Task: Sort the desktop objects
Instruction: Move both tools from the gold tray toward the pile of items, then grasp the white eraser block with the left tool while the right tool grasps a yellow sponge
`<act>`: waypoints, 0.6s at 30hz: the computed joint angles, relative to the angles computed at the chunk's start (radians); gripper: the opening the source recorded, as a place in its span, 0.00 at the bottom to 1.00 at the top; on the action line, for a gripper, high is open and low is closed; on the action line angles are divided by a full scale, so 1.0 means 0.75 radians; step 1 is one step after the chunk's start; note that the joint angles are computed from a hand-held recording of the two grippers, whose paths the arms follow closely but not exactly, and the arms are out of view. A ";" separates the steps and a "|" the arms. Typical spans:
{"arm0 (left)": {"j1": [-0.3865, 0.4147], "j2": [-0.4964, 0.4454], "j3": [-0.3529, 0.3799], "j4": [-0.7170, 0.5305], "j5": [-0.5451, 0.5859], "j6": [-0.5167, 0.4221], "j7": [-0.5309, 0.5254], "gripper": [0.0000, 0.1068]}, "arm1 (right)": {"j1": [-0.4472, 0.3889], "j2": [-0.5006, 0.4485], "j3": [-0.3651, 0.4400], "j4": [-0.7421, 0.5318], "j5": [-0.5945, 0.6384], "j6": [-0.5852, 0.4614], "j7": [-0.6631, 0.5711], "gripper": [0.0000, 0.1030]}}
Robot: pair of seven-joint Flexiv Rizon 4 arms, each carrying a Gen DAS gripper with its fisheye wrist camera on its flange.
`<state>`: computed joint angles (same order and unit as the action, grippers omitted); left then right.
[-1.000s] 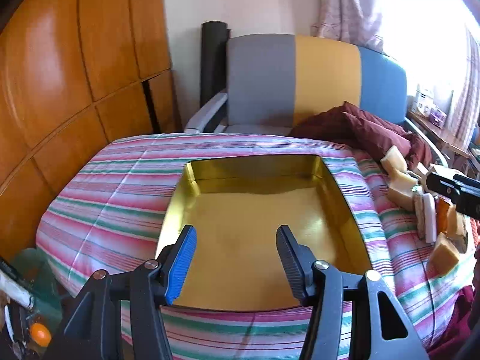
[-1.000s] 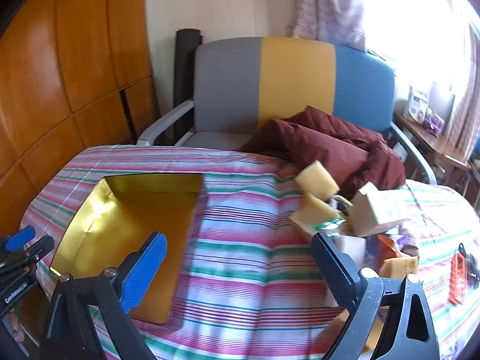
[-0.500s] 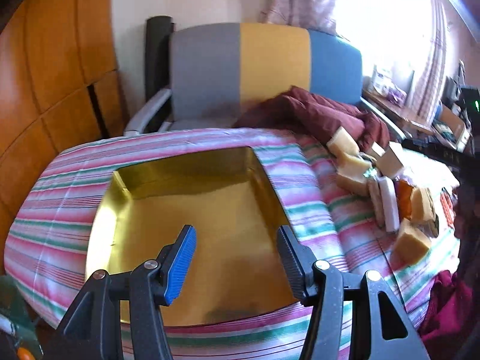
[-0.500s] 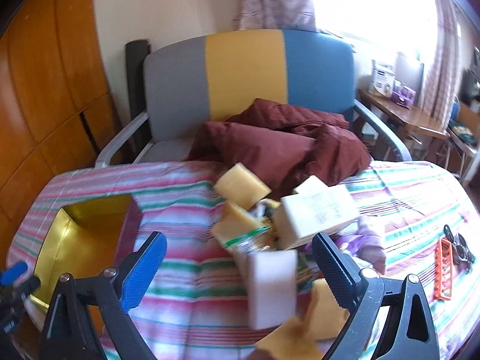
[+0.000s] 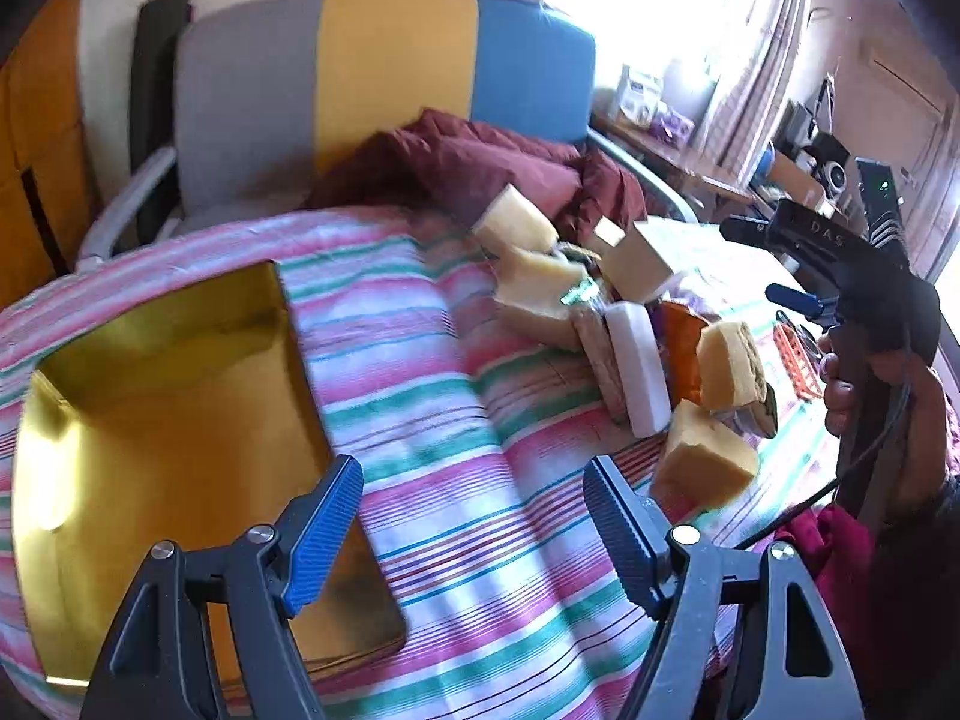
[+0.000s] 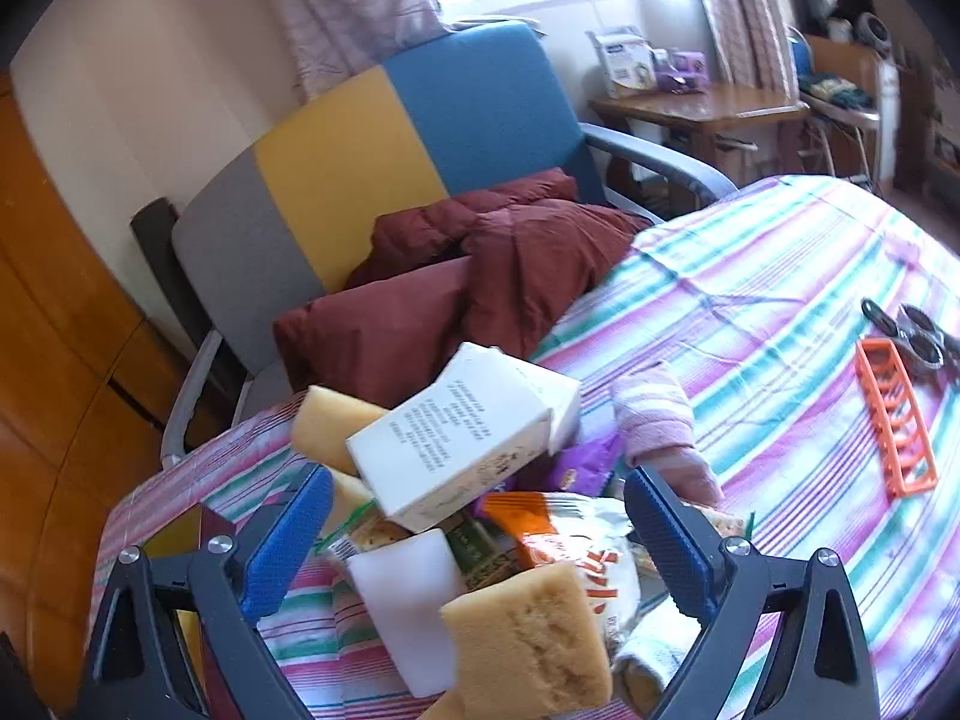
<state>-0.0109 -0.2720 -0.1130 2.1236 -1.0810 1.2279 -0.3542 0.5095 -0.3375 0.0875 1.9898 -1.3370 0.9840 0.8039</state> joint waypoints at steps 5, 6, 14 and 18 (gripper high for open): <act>0.009 -0.069 0.011 -0.087 0.198 -0.100 -0.136 0.73 | 0.001 0.003 -0.001 0.004 0.010 -0.014 -0.014 0.95; 0.011 -0.079 0.004 -0.097 0.214 -0.103 -0.147 0.72 | -0.001 0.003 -0.003 0.006 0.000 -0.009 -0.007 0.95; 0.033 -0.202 -0.077 -0.234 0.228 -0.210 -0.149 0.69 | -0.036 -0.020 -0.014 -0.006 -0.097 0.095 0.055 0.95; 0.028 -0.220 -0.119 -0.253 0.200 -0.208 -0.117 0.67 | -0.032 -0.037 -0.021 -0.026 -0.107 0.106 0.051 0.95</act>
<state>0.0103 -0.4369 -0.2026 1.9341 -0.9310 1.0717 -0.4423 0.4852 -0.3649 0.0717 1.9703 -1.4170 1.0632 0.8424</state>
